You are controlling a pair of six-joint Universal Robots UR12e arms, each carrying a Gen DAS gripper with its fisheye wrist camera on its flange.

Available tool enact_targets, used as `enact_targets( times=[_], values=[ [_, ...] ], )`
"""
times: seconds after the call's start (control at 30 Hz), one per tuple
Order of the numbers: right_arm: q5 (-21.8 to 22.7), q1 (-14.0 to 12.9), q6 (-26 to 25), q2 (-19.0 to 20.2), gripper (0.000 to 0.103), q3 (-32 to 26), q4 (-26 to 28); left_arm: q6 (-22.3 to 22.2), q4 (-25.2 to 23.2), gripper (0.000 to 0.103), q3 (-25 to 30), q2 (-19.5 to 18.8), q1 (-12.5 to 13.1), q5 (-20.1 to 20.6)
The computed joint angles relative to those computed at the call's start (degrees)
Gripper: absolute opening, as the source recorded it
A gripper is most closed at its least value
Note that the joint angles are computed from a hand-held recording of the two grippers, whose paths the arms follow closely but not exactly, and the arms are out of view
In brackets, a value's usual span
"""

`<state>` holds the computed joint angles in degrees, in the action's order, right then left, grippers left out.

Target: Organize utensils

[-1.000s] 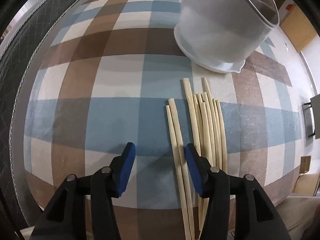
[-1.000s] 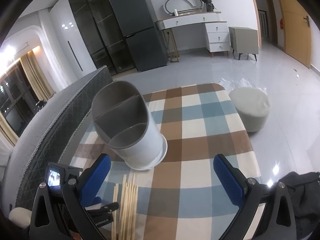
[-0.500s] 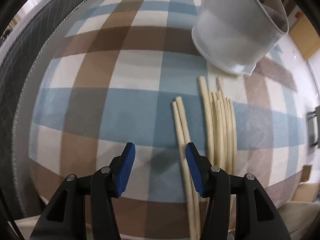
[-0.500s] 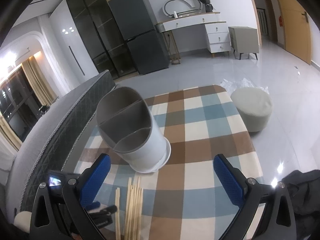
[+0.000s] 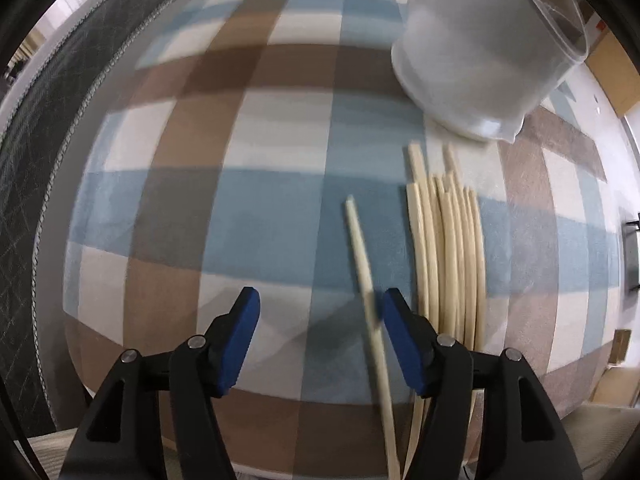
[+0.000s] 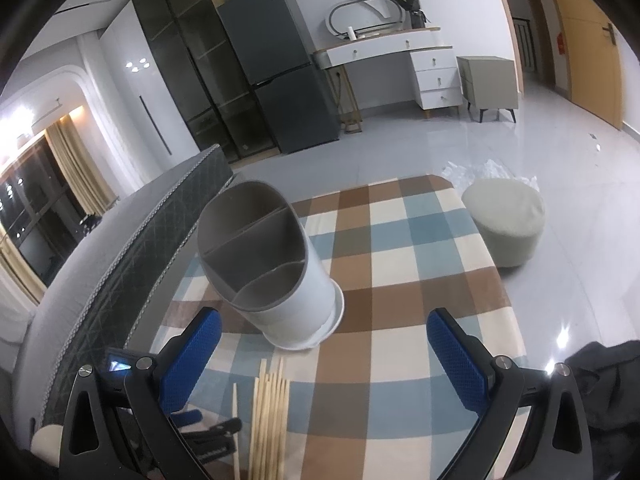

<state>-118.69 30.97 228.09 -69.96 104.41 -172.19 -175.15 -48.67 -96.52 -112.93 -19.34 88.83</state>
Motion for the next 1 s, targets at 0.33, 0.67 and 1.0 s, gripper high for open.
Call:
enact_targets(
  times=[0.33,0.67,1.0],
  values=[
    [1.4,-0.3,0.0,-0.2,0.103,0.3,-0.7,2.4,-2.5,0.002,1.8,-0.9,-1.0,-2.1],
    [13.7,-2.2,1.5,0.1,0.081,0.8,5.1,-1.3,6.3,0.001,0.4,0.3,2.1,-12.0],
    [28.4,-3.5,-0.2,3.6,0.045,-2.3,11.0,-1.2,11.3,0.001,-1.7,3.3,4.4,-17.6]
  ],
)
